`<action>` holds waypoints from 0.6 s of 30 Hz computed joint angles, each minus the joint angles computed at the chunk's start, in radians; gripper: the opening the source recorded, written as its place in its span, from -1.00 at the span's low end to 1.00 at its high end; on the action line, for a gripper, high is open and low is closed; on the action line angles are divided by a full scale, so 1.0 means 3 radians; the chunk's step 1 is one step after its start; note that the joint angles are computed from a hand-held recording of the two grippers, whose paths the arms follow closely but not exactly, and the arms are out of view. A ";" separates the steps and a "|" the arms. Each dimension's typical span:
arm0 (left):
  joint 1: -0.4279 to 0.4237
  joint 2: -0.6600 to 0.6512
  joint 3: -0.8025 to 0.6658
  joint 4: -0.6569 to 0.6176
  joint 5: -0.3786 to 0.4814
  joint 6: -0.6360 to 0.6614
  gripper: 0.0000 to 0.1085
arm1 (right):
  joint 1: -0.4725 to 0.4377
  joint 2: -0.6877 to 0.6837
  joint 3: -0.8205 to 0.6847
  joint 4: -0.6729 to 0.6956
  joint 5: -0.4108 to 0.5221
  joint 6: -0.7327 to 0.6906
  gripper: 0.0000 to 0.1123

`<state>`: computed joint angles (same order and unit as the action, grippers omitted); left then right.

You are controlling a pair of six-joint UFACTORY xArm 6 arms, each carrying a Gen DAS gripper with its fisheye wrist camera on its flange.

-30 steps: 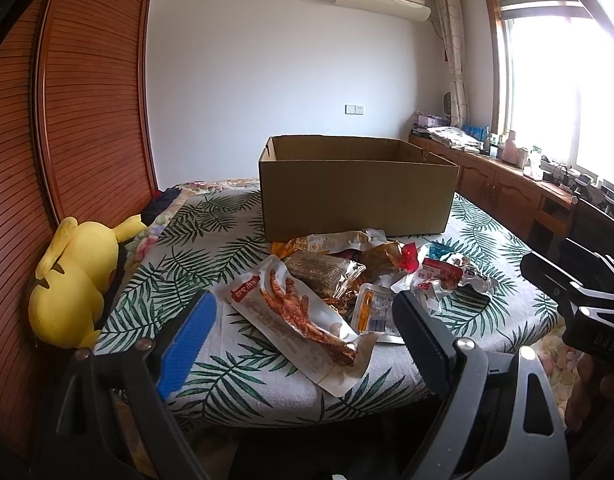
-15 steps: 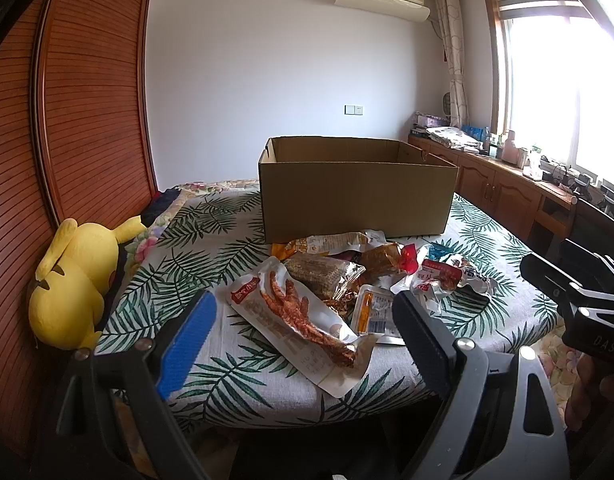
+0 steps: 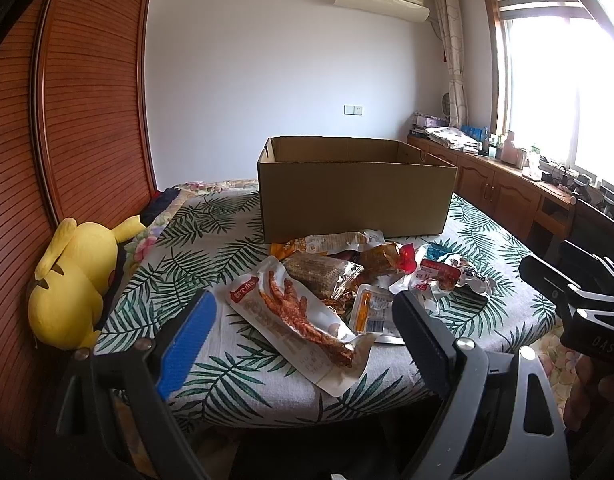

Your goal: Organize snacks

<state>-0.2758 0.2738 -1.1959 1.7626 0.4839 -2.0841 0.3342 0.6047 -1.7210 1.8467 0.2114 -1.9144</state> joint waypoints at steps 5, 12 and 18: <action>0.0002 0.0021 -0.0029 -0.0037 -0.0023 0.0038 0.67 | -0.0002 -0.0002 0.0012 0.0016 -0.0001 -0.0013 0.83; 0.0050 0.0105 -0.0068 -0.0120 -0.0148 0.0075 0.67 | 0.0005 0.0065 -0.0026 -0.0096 -0.0042 0.0076 0.83; 0.0110 0.0265 -0.0188 -0.0315 -0.0244 0.0299 0.67 | 0.0016 0.0204 -0.0124 -0.0389 -0.0076 0.0287 0.83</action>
<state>-0.2427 0.3532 -1.2522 1.6681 0.4108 -1.9945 0.3390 0.6659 -1.7581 1.7301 0.1886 -1.8282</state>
